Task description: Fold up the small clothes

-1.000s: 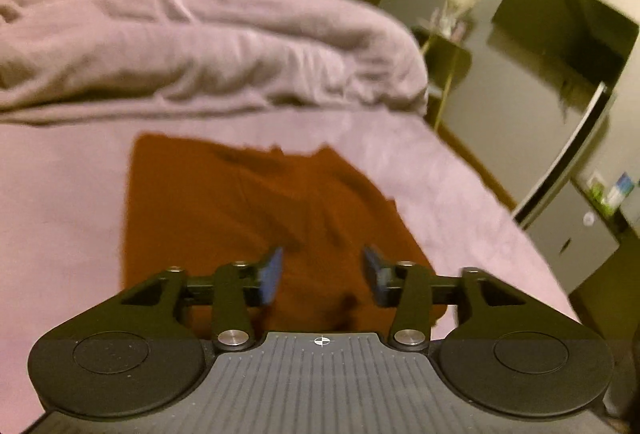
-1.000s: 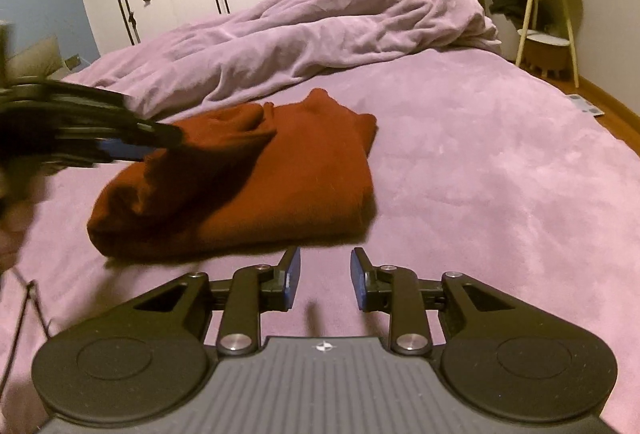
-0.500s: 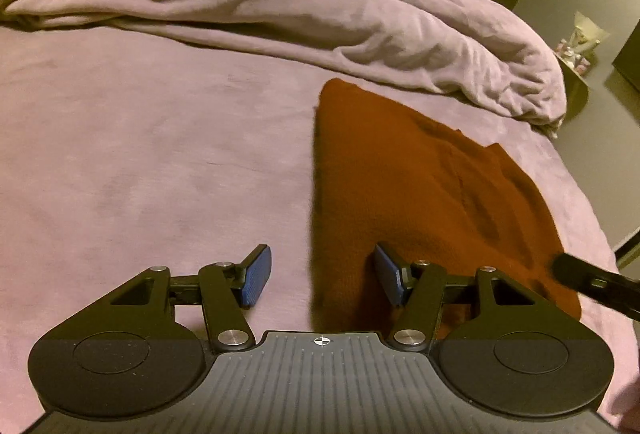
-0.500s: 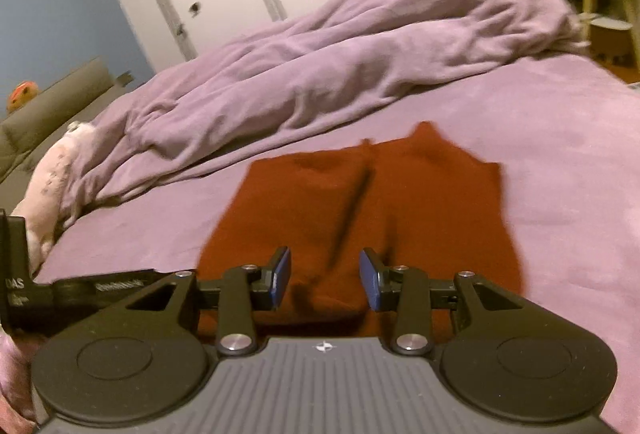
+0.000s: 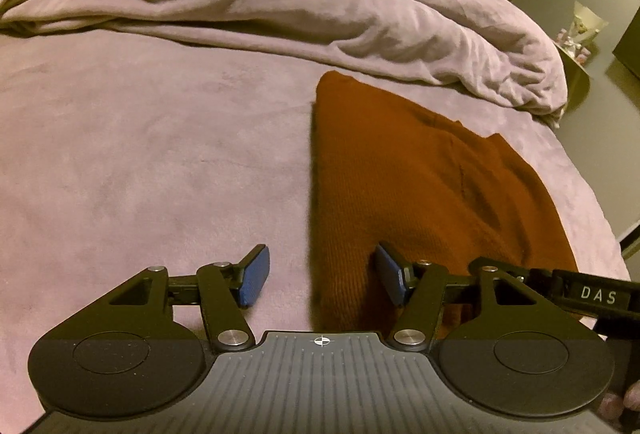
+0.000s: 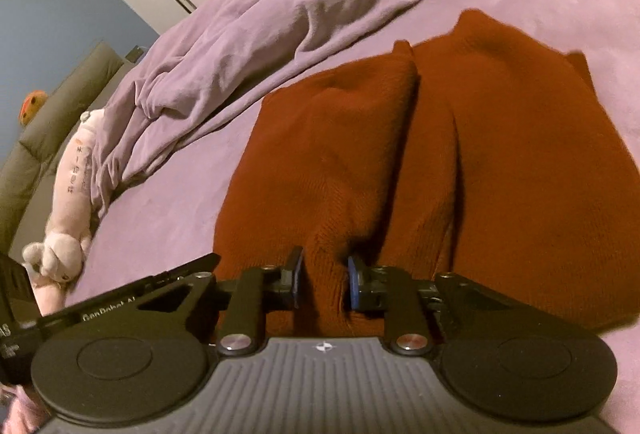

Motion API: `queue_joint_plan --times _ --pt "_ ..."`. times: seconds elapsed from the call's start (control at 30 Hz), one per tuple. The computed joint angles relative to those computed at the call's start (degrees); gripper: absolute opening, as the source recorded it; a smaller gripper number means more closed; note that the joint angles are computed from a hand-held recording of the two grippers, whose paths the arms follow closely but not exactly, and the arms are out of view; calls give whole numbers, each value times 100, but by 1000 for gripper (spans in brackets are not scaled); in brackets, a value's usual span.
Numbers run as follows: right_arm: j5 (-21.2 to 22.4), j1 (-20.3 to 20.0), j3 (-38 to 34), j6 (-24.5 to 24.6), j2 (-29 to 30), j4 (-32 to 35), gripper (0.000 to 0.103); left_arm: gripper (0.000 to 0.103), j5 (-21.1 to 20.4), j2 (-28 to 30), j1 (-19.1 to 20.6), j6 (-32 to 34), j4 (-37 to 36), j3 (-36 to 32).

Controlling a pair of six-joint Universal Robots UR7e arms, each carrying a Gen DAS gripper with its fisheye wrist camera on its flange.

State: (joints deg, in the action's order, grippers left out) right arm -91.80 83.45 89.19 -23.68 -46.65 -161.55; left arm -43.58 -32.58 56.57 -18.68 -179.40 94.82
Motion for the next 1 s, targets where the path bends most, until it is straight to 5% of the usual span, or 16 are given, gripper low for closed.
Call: queue_joint_plan --times 0.27,0.43,0.5,0.6,0.63,0.8,1.0 --pt "-832 257 533 -1147 -67 -1799 8 78 220 -86 -132 189 -22 94" --pt "-1127 167 551 -1434 -4 -1714 6 78 -72 18 6 -6 84 -33" --pt "-946 149 537 -1278 -100 -1574 11 78 -57 24 6 -40 63 -34" --pt "-709 32 428 -605 -235 -1363 52 78 -42 10 5 -71 82 -21" --pt "-631 -10 362 -425 -233 -1270 57 78 -44 7 4 -69 73 -13" --pt "38 -285 -131 679 -188 -58 58 78 -21 2 0 -73 96 -16" --pt "126 -169 -555 645 172 328 59 78 -106 -21 28 -133 187 -40"
